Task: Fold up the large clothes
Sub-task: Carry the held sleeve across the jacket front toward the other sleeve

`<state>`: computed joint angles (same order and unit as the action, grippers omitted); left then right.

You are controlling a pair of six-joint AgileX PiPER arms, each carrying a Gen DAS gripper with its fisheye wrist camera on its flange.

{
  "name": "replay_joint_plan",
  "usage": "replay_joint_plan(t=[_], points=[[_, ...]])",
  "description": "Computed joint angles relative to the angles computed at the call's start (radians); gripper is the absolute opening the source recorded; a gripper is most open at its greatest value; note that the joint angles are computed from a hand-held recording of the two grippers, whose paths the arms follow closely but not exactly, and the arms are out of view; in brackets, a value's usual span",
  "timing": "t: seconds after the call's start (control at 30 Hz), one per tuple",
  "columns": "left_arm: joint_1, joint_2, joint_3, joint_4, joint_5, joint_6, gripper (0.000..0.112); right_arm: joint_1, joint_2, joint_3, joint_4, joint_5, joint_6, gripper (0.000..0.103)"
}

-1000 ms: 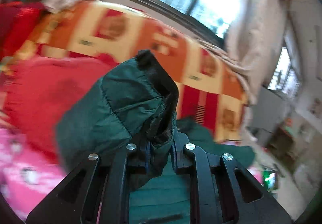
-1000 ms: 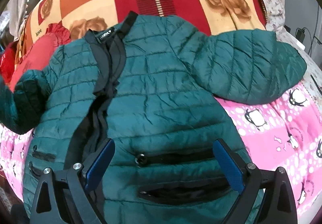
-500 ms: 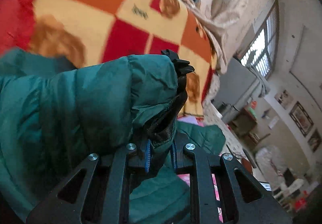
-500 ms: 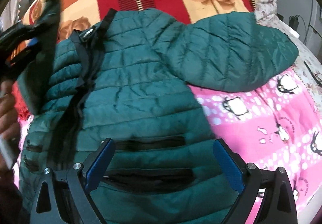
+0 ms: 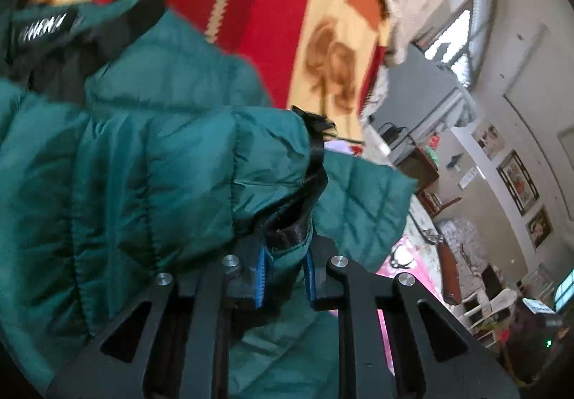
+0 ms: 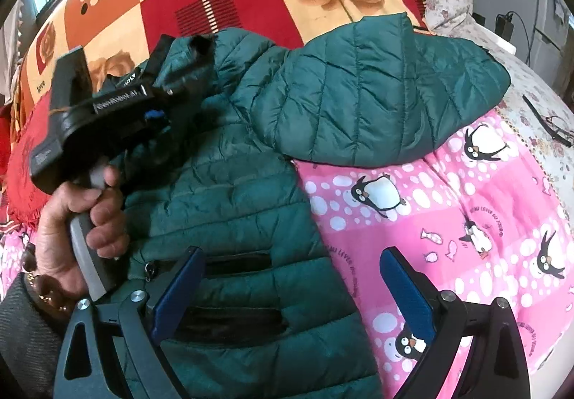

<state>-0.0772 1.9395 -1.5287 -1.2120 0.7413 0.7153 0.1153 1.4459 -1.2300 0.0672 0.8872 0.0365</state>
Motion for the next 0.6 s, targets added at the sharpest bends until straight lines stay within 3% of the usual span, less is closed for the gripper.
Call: replay_joint_plan(t=[0.1, 0.27, 0.43, 0.6], points=[[0.0, 0.043, -0.062, 0.079, 0.023, -0.11, 0.026, 0.003, 0.005, 0.0, -0.004, -0.004, 0.002, 0.097], [0.012, -0.026, -0.013, 0.079, 0.057, -0.101, 0.063, 0.017, 0.019, -0.01, -0.032, 0.001, 0.038, 0.097], [0.086, -0.17, 0.093, 0.109, 0.088, -0.085, 0.063, 0.054, 0.032, -0.021, -0.05, -0.015, 0.094, 0.097], [0.285, -0.334, 0.212, 0.192, 0.079, -0.075, 0.063, 0.15, 0.033, -0.025, -0.049, -0.076, 0.132, 0.097]])
